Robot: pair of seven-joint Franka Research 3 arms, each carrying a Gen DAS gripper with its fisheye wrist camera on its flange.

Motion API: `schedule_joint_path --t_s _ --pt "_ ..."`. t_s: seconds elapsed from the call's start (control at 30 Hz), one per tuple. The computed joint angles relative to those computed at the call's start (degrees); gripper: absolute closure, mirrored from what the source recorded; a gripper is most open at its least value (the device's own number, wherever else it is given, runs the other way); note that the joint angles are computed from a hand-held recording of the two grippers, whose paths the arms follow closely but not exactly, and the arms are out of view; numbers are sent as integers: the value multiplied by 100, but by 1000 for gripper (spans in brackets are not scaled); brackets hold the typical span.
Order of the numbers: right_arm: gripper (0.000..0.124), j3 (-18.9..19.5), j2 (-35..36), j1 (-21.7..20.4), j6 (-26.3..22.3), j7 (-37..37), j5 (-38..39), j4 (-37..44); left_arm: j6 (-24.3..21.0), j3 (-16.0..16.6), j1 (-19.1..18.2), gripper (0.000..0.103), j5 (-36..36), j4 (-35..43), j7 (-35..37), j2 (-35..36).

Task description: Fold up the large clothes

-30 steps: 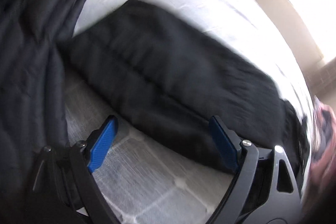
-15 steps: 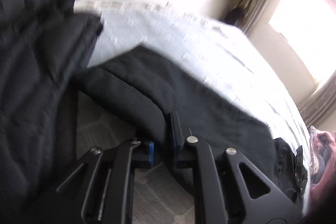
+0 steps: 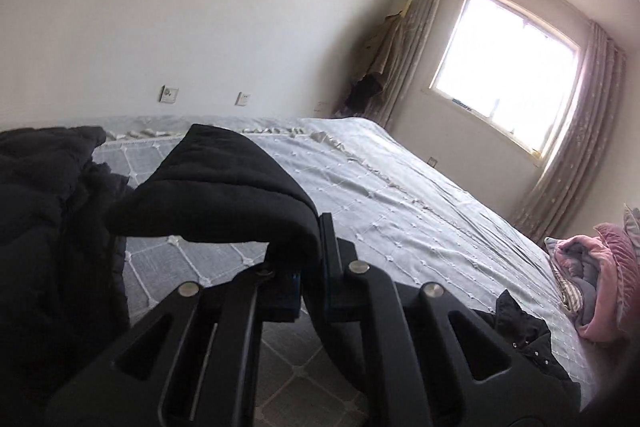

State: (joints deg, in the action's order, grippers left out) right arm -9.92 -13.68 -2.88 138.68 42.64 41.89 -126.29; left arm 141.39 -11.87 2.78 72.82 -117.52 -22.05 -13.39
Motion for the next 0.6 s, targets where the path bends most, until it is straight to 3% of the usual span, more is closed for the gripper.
schedule_joint_path --t_s 0.27,0.33,0.43,0.5,0.57,0.6 --pt "36 -50 189 -158 86 423 82 216 53 -269 -171 94 878 394 92 5" --pt "36 -78 325 -204 -141 601 34 354 37 -364 -307 94 1068 621 335 166" --pt "36 -200 456 -299 -607 651 363 609 156 -463 -648 87 1108 1223 1147 728" --pt "36 -191 489 -384 -573 771 456 675 128 -531 -962 82 1111 1799 1676 1295" --pt "36 -171 532 -457 -497 897 404 731 640 -548 -1230 74 791 2470 2258 1979" --pt "36 -170 557 -486 -521 939 371 758 1065 -633 -1330 66 221 2885 3040 2460"
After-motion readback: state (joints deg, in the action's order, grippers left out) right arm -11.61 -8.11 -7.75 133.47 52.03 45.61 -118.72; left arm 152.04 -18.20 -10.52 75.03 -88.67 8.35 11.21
